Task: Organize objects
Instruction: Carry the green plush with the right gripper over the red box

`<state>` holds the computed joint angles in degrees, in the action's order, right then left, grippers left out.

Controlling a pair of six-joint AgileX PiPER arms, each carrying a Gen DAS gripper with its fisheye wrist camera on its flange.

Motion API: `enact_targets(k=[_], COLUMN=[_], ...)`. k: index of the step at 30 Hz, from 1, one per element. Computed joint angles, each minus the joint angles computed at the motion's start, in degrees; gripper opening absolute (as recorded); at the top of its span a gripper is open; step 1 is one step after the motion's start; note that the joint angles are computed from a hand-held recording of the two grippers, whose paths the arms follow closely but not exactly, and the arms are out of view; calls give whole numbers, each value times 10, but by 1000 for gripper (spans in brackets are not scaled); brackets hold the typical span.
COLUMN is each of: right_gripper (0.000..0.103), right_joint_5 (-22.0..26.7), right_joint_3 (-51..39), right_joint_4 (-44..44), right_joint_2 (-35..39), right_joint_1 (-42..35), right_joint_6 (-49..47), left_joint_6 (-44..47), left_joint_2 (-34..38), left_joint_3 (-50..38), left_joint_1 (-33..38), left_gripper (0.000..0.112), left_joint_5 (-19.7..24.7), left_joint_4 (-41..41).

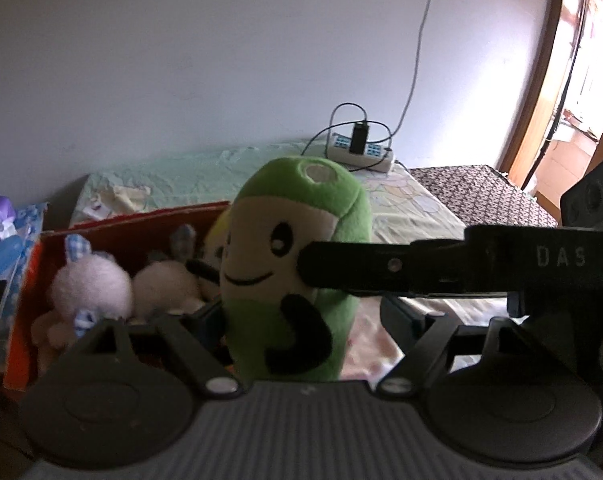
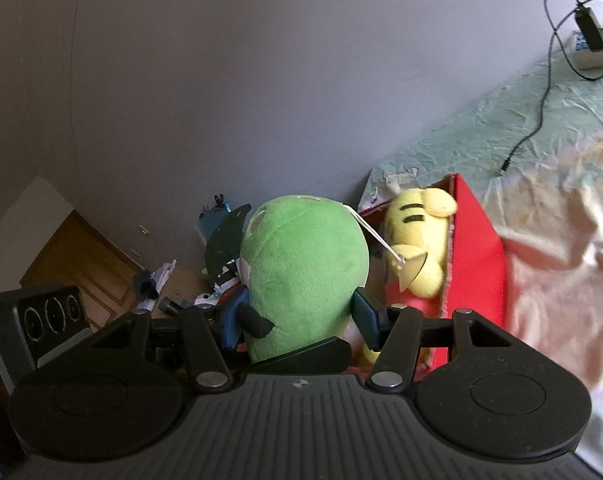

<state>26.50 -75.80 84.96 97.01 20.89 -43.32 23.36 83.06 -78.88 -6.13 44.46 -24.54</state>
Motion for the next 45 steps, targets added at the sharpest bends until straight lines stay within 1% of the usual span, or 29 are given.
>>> enact_targets(k=[4,8,11,15,18,20,22,26,28,30,33,35,37,38,39,40,42,44,45], right_gripper=[59,59,59,59,59,60,60,60,61,63,65,65,63,60,51,47,39,35,35], right_joint_5=[-22,-33,-33,-14,-11,-9,-7,-8,-16,-25,-44,-68,-100,-116,-124,-126,-122,-101,-95], right_joint_3=[-51,-113,-149,-197,-216,-233,-245,-253,-234,-213,-189,-166,-140,-128,-126,-128,-147,-175,-185], right_joint_4=[-50,-154,-220,-316,-366,-389,-404,-410,-387,-385,-425,-445,-453,-454,-459,-478,-550,-626,-665], right_joint_2=[39,83,109,142,155,165,172,178,169,153,128,110,92,83,81,82,93,112,120], right_joint_1=[19,31,36,41,47,50,51,49,47,48,56,60,64,66,67,68,74,82,87], right_joint_6=[40,133,200,290,335,358,373,383,367,371,407,425,437,444,453,473,547,620,657], left_joint_6=[52,83,92,96,101,113,126,138,141,145,160,173,184,188,191,194,193,190,189], left_joint_2=[21,55,87,122,149,160,167,184,191,193,185,175,164,157,151,146,136,130,127], left_joint_3=[-8,-27,-48,-74,-95,-102,-103,-114,-122,-125,-117,-109,-99,-94,-88,-83,-74,-68,-66], left_joint_1=[42,71,84,91,99,106,106,105,109,114,124,132,139,142,145,147,148,148,148], left_gripper=[81,81,80,79,79,79,80,81,81,81,81,83,84,84,84,84,84,84,84], left_joint_5=[8,16,24,34,51,60,56,59,69,81,91,96,93,90,85,81,71,64,63], left_joint_4=[-43,-70,-74,-66,-65,-76,-78,-83,-91,-100,-115,-125,-132,-134,-136,-138,-136,-130,-129])
